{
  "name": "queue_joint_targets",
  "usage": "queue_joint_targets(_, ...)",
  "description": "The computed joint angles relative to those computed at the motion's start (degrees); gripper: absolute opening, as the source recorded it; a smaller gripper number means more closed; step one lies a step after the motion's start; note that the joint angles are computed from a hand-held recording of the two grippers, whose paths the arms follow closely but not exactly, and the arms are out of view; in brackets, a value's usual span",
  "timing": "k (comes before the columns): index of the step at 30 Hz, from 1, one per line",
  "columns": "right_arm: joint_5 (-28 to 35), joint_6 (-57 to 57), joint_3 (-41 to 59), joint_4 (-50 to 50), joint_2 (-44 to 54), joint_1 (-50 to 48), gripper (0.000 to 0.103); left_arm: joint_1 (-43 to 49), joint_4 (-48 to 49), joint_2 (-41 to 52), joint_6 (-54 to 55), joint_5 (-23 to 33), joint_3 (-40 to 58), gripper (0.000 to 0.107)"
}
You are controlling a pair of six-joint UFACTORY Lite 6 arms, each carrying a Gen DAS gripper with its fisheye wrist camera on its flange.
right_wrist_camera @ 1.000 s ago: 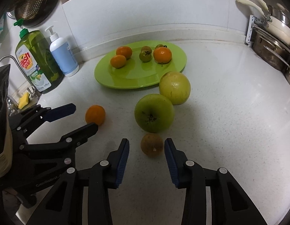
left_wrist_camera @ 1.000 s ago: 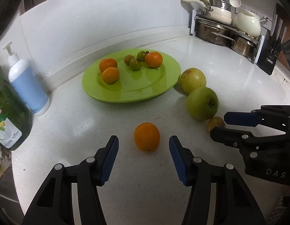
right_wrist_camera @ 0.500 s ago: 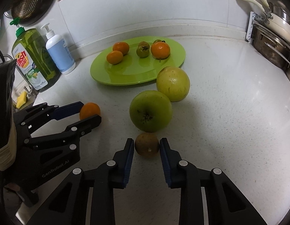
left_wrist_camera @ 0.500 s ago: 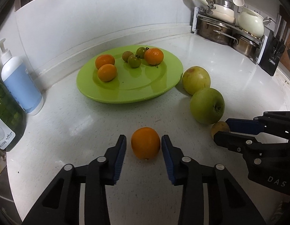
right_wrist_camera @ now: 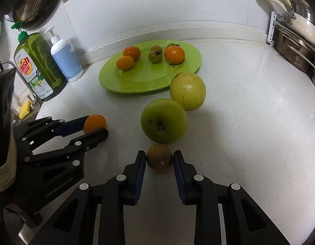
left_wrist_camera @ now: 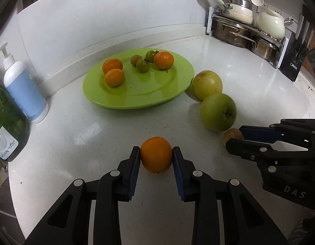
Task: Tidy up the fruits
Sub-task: 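Carry the brown fruit in the right gripper while the left carries the orange to the plate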
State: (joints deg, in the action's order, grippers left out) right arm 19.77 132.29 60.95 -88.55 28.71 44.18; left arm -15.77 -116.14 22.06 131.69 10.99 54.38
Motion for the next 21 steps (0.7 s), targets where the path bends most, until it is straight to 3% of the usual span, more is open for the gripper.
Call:
queue_joint_targets(5, 0.30, 2.58, -1.58, -2.19, -1.34, 0.71, 0.029, -0.24, 1.98, -3.23, -3.40, -0.17, -2.47, 0.032)
queue_joint_targets(21, 3.18, 6.49, -9.70, -5.91, -10.86, 4.48, 0.029, -3.60, -9.13, -19.07, 1.86, -3.66, -13.50, 0.032)
